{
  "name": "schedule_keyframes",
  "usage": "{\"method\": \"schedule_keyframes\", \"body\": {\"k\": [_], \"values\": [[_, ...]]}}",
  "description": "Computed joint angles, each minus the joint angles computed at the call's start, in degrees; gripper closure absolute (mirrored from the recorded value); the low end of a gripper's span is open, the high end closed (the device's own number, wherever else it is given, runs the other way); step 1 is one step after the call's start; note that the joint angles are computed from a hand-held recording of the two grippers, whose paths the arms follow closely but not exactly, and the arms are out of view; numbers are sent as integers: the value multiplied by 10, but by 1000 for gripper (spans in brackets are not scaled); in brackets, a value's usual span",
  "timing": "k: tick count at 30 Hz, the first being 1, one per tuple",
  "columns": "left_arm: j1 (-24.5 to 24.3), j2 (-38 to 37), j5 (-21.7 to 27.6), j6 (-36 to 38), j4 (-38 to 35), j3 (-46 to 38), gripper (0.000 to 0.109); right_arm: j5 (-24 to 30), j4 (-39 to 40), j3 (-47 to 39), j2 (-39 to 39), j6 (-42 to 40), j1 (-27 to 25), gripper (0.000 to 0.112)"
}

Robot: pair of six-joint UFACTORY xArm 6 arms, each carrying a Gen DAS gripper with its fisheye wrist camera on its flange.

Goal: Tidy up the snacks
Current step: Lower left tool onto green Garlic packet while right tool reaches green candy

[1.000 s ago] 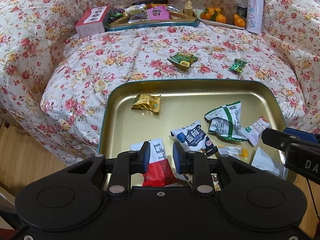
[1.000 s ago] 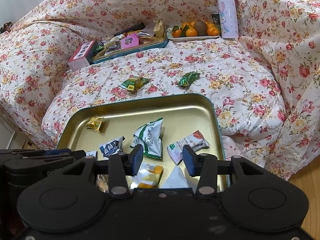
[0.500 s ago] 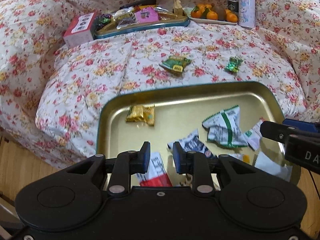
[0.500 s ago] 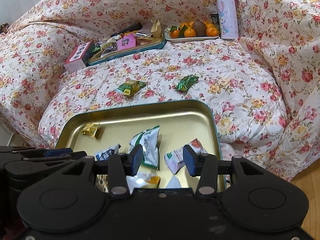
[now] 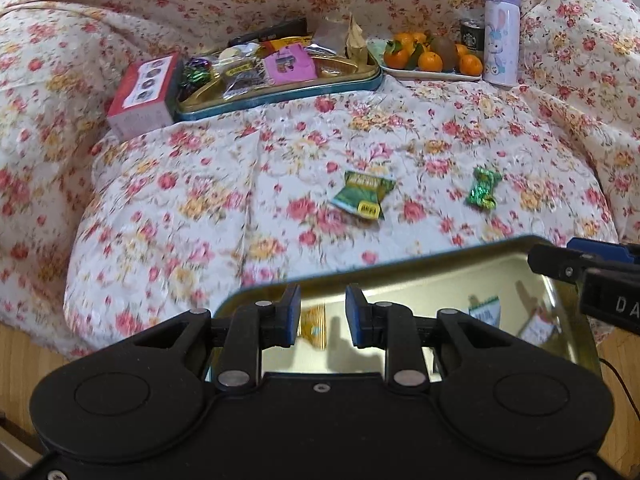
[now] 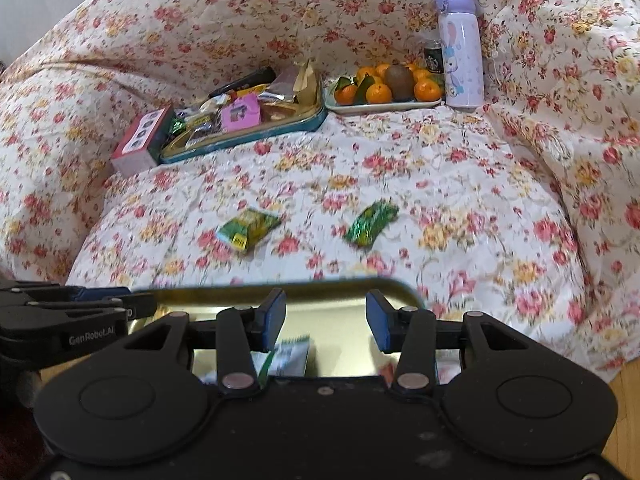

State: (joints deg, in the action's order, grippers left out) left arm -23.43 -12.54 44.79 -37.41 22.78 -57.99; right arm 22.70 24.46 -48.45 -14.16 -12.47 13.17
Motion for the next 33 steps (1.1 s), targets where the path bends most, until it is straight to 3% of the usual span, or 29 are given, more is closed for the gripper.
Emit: {"method": "schedule_keyframes", "body": {"k": [10, 18, 29, 33], "values": [[42, 81, -25, 71, -57, -67, 73, 7, -2, -144, 149, 47, -20, 65], [57, 112, -52, 111, -87, -84, 73, 23, -52, -236, 249, 117, -20, 65], [68, 141, -99, 147, -128, -90, 73, 2, -103, -241, 284, 165, -12, 66], [66, 145, -132, 144, -120, -81, 73, -30, -129, -219, 277, 177, -7, 66]]}}
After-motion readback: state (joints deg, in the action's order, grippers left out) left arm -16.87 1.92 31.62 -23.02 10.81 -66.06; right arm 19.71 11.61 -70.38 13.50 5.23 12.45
